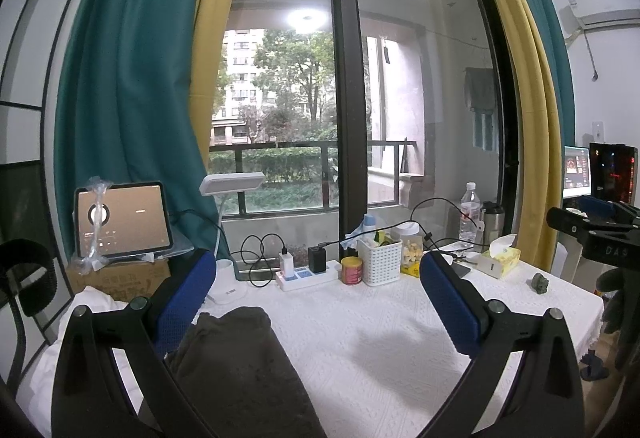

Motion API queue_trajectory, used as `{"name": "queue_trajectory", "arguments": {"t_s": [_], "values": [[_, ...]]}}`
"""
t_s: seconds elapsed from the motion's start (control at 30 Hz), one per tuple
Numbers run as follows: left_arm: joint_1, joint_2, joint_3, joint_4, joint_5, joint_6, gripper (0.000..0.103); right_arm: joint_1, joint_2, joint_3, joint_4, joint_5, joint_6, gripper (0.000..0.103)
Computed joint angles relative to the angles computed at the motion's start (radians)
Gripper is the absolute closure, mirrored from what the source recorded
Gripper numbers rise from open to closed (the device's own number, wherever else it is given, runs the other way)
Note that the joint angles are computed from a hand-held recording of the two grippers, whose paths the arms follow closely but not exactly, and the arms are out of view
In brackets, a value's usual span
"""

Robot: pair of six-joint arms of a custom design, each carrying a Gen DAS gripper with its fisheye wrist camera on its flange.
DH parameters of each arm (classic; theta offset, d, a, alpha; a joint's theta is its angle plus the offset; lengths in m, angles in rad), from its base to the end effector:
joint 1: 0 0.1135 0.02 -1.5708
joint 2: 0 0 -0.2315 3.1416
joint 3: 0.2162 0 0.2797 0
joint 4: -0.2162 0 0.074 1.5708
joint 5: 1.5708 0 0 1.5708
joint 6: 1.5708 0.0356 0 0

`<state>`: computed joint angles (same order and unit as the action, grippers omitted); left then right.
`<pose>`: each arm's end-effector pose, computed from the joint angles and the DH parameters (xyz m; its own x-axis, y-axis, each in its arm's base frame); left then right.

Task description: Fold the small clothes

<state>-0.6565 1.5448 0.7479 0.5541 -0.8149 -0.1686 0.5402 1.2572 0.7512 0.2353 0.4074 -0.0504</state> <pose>0.2878 -0.1891 0.1678 -0.1641 -0.0189 -0.9863 -0.1708 0.9853 0.0096 0.2812 0.1522 0.2253 -0.2217 -0.1869 -0.9570 -0.1561 0.9756 -0.1544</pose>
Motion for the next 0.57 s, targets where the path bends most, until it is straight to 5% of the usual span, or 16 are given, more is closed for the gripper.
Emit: {"name": "queue_trajectory", "arguments": {"t_s": [0.57], "values": [[0.003,-0.004,0.004,-0.030,0.021,-0.017,0.002,-0.011,0.011,-0.001,-0.005,-0.018,0.018,0.012]]}}
